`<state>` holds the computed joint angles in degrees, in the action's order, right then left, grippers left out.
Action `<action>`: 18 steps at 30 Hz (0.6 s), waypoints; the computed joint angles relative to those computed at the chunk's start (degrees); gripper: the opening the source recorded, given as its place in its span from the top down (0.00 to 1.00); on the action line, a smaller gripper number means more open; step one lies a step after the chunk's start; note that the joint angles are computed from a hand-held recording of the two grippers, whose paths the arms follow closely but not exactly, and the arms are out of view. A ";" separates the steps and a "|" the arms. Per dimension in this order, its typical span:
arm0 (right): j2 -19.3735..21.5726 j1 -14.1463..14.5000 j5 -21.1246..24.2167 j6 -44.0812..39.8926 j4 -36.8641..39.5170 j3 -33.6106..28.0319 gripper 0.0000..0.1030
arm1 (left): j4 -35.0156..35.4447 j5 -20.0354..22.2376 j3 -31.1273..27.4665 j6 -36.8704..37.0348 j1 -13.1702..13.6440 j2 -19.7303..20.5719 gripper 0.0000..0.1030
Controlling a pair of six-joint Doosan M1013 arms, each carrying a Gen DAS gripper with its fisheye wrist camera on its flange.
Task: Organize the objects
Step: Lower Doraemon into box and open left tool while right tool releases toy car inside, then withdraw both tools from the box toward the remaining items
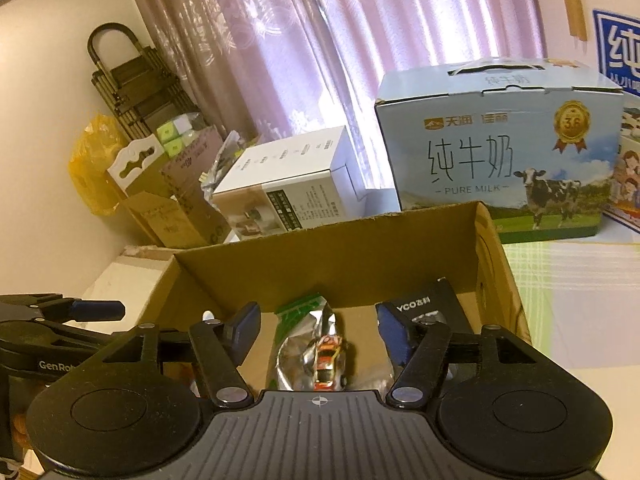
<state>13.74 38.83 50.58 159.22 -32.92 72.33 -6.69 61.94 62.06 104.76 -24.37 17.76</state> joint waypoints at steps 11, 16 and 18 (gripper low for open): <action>-3.15 3.74 1.17 6.45 -5.93 2.40 0.37 | -3.20 -1.92 3.55 0.70 0.62 -4.37 0.09; -4.44 6.10 2.70 8.77 -8.76 3.47 0.37 | -3.71 -3.75 6.53 0.98 0.86 -7.33 0.09; -4.85 7.16 3.66 9.66 -9.59 3.81 0.36 | -4.17 -4.33 7.75 1.01 1.05 -8.51 0.08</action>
<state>8.89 45.99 54.24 168.89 -42.50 76.14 -10.86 57.61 69.81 105.78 -23.32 9.25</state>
